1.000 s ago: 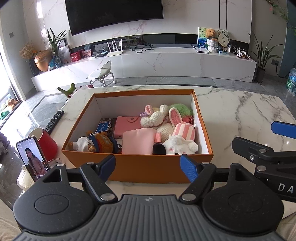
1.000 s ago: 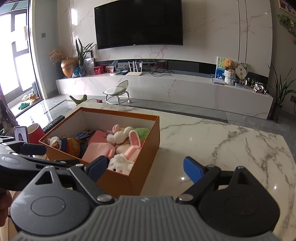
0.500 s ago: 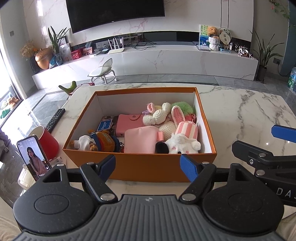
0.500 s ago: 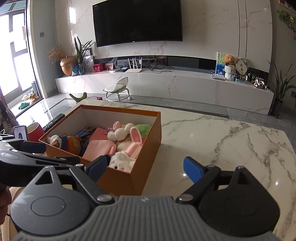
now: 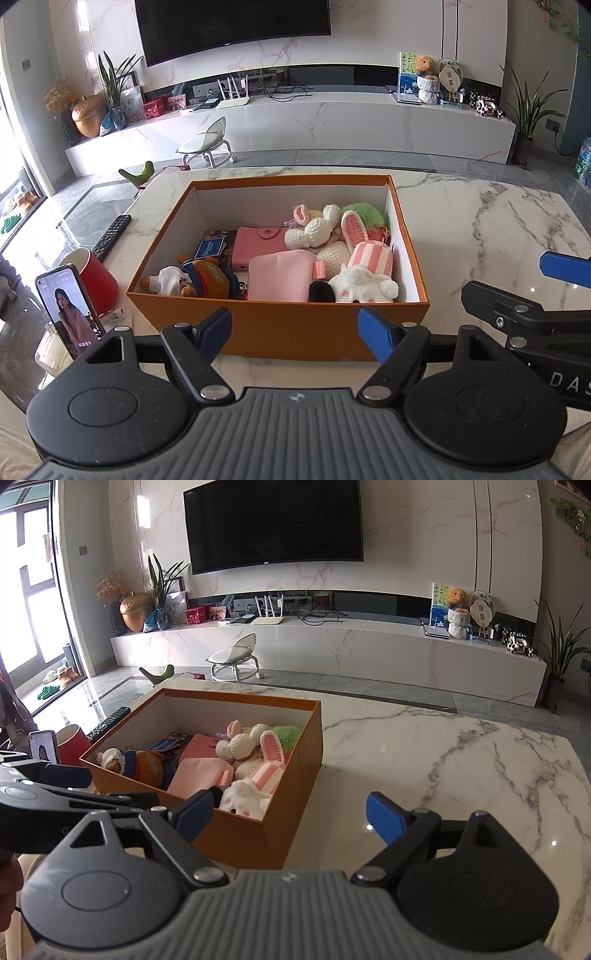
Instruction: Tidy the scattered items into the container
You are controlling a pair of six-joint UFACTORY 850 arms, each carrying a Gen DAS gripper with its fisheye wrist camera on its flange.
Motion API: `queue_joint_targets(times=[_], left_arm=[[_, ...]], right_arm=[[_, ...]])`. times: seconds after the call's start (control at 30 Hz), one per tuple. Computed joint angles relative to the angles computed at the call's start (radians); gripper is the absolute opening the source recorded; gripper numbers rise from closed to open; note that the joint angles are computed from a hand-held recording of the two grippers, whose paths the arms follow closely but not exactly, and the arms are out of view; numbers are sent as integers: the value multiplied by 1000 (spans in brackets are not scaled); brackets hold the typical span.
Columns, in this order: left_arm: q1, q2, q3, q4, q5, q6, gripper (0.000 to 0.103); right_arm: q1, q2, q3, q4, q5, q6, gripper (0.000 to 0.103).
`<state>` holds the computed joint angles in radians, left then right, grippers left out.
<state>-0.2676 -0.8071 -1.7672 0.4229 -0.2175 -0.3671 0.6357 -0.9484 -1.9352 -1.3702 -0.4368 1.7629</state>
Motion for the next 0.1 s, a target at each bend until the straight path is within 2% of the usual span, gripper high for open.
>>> queue_joint_targets(times=[0.1], left_arm=[[0, 5, 7, -7, 10, 0, 88]], right_arm=[[0, 8, 14, -20, 1, 24, 91]])
